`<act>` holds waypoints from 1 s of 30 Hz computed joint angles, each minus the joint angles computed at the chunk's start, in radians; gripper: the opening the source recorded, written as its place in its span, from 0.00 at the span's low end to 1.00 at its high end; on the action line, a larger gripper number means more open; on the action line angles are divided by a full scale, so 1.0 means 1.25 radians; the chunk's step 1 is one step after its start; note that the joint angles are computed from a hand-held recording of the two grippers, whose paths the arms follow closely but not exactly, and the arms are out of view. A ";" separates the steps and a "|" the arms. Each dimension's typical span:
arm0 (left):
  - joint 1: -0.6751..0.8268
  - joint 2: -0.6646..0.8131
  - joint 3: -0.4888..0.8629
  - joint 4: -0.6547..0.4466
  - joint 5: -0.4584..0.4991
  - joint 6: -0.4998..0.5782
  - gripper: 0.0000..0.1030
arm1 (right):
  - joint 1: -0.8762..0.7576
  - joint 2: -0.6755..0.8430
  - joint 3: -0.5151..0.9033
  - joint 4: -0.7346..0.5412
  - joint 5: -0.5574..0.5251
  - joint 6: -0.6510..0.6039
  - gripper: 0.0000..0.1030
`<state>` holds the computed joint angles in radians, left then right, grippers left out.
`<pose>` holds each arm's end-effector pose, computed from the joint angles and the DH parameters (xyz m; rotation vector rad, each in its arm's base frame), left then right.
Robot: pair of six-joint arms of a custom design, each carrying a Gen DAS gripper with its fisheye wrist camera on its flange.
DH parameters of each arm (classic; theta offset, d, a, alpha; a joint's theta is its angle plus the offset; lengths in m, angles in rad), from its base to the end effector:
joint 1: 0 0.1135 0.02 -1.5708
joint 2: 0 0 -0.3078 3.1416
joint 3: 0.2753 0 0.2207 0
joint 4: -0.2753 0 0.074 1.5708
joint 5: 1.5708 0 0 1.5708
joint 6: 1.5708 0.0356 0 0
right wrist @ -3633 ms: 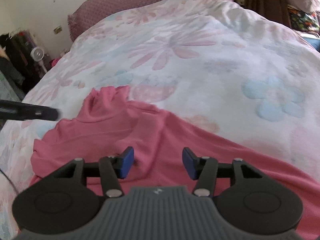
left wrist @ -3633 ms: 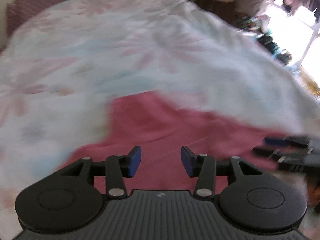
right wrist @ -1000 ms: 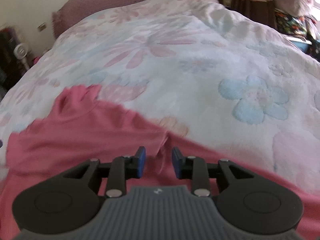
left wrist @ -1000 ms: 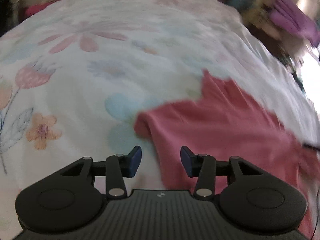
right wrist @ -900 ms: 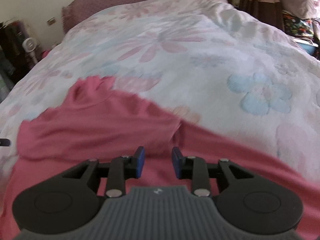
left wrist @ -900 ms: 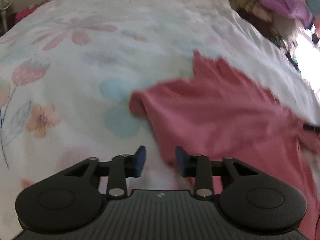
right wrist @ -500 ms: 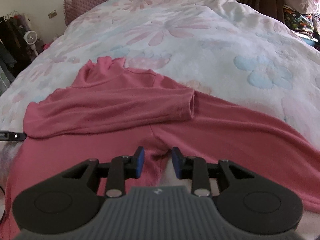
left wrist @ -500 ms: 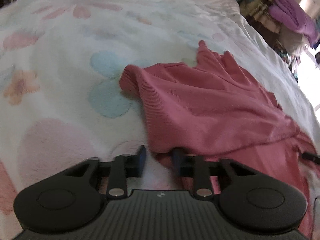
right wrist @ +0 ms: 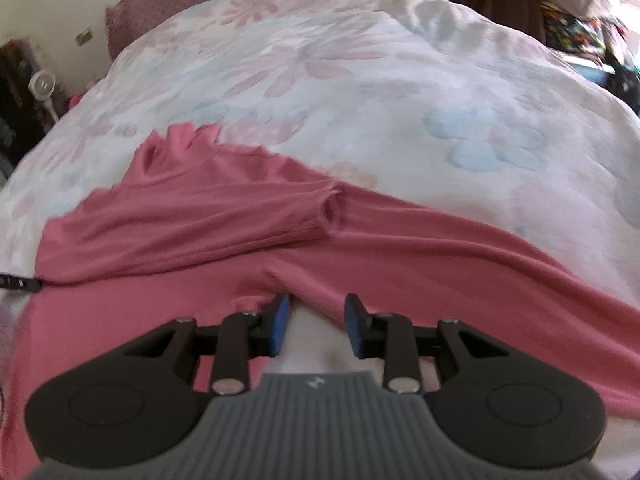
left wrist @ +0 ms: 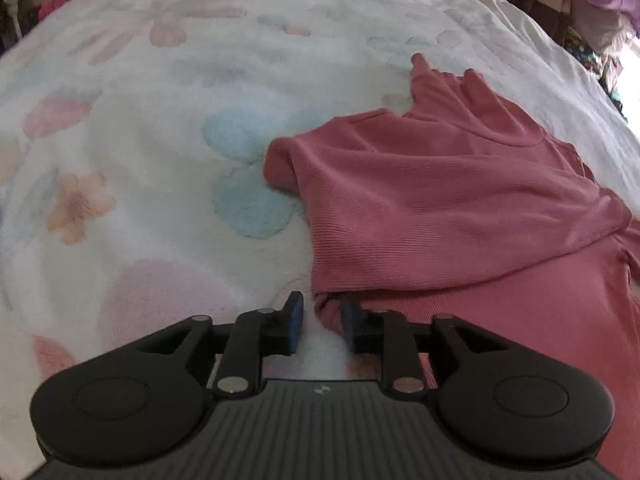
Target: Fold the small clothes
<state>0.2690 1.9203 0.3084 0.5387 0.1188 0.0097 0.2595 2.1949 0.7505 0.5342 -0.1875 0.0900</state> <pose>0.2217 0.0567 0.0919 -0.3009 2.6153 -0.0621 0.3395 0.0970 0.0741 -0.2915 2.4810 0.3800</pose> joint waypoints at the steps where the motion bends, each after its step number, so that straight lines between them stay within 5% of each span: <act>1: -0.002 -0.041 -0.009 -0.025 -0.011 0.005 0.36 | -0.021 -0.022 -0.018 0.001 -0.009 -0.004 0.40; 5: -0.029 -0.267 -0.010 -0.197 -0.042 -0.011 0.37 | -0.176 -0.136 -0.084 -0.037 -0.073 -0.046 0.52; 7: -0.058 -0.367 0.023 -0.312 -0.072 -0.034 0.39 | -0.284 -0.182 -0.099 -0.076 -0.118 -0.068 0.66; 11: -0.149 -0.503 0.093 -0.482 -0.168 -0.105 0.46 | -0.503 -0.225 -0.076 -0.178 -0.143 -0.148 0.66; 17: -0.291 -0.554 0.116 -0.556 -0.257 -0.257 0.46 | -0.772 -0.139 0.029 -0.270 -0.220 -0.215 0.62; 24: -0.426 -0.522 0.114 -0.589 -0.352 -0.404 0.46 | -0.859 0.053 0.209 -0.358 -0.250 -0.212 0.61; 29: -0.467 -0.524 0.116 -0.616 -0.385 -0.455 0.46 | -0.867 0.158 0.289 -0.424 -0.316 -0.162 0.30; 30: -0.468 -0.527 0.116 -0.620 -0.387 -0.456 0.46 | -0.867 0.163 0.277 -0.400 -0.321 -0.151 0.03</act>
